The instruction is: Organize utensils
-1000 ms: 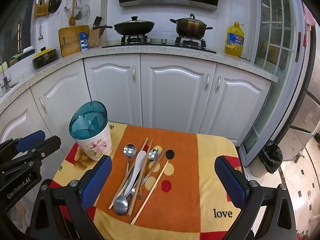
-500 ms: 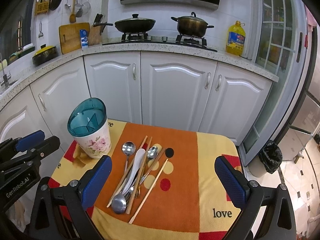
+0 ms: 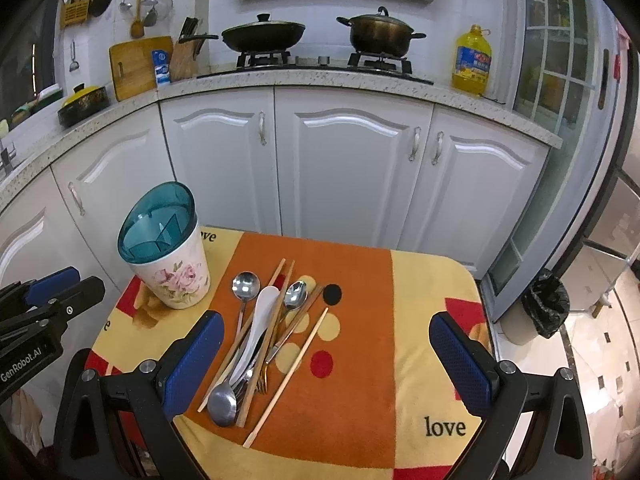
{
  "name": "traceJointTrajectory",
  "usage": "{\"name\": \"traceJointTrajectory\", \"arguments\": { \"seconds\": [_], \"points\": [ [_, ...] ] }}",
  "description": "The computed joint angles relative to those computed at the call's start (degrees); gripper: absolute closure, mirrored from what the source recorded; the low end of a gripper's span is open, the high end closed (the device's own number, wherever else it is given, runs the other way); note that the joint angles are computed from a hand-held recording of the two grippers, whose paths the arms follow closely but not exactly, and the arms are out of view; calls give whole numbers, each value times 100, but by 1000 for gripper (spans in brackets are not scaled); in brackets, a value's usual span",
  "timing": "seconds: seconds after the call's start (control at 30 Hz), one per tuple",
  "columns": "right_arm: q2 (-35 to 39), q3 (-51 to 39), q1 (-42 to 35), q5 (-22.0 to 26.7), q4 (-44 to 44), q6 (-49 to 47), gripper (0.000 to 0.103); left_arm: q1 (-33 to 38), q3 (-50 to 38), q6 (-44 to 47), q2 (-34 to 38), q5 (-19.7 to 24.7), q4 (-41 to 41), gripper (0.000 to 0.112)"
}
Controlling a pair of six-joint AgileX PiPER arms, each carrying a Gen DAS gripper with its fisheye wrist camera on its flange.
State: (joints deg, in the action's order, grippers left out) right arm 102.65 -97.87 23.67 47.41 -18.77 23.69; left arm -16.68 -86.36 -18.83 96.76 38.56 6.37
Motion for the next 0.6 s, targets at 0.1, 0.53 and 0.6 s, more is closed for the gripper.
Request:
{"name": "traceJointTrajectory", "arguments": {
  "seconds": [0.1,0.53,0.6],
  "points": [
    [92,24,-163,-110,502,-397,0,120,-81,282,126,73,-355,69],
    [894,-75,-693,-295,2142,-1789,32,202,-603,1418,852,440,-1381,69],
    [994,-130,-768,-297,2262,-1904,34,166,-811,1562,1057,530,-1476,69]
  ]
}}
